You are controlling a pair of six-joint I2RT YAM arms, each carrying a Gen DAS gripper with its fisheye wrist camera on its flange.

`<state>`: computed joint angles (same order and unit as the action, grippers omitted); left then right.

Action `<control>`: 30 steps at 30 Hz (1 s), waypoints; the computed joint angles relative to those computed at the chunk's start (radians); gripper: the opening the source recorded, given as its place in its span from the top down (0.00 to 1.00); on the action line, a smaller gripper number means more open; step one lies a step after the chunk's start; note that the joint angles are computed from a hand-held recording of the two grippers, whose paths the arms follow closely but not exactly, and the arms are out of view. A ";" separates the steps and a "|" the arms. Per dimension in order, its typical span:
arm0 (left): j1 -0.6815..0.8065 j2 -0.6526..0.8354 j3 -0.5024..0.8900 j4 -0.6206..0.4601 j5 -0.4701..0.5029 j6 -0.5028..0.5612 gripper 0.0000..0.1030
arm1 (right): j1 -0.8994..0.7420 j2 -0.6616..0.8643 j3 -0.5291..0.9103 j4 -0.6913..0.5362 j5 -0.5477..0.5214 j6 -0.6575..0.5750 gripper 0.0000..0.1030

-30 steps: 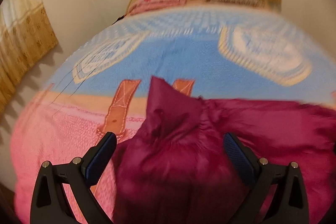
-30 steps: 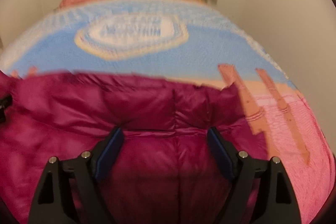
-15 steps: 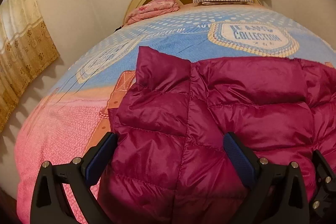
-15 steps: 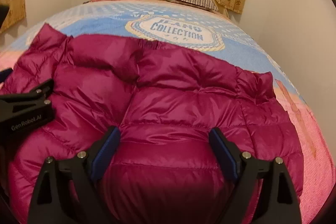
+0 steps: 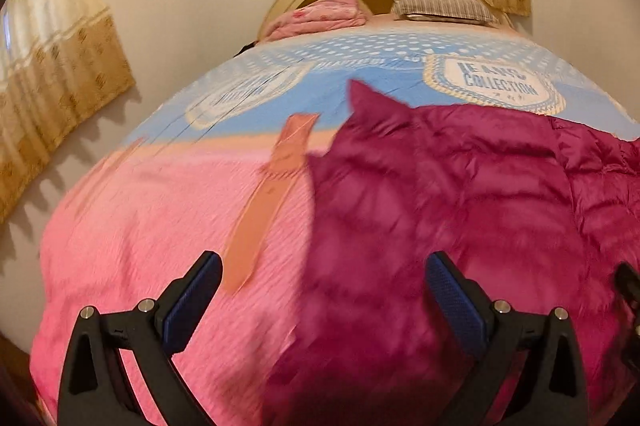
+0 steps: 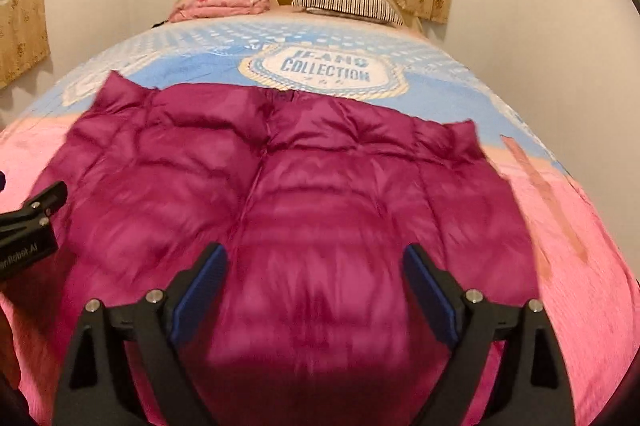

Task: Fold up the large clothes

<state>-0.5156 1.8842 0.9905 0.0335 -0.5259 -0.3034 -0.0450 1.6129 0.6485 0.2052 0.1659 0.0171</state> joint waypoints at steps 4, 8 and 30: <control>0.030 -0.019 -0.077 -0.007 0.059 -0.078 0.01 | 0.006 -0.083 -0.124 0.038 0.021 0.042 0.11; 0.027 -0.004 -0.114 0.021 0.099 -0.125 0.01 | 0.045 -0.076 -0.173 0.076 0.057 0.059 0.11; 0.011 -0.176 -0.284 0.194 0.235 0.000 0.92 | 0.132 0.056 -0.127 0.094 0.191 0.080 0.07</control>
<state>-0.5047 1.7079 0.7063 0.2279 -0.2910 -0.3032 0.0870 1.6693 0.5219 0.2997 0.3574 0.0968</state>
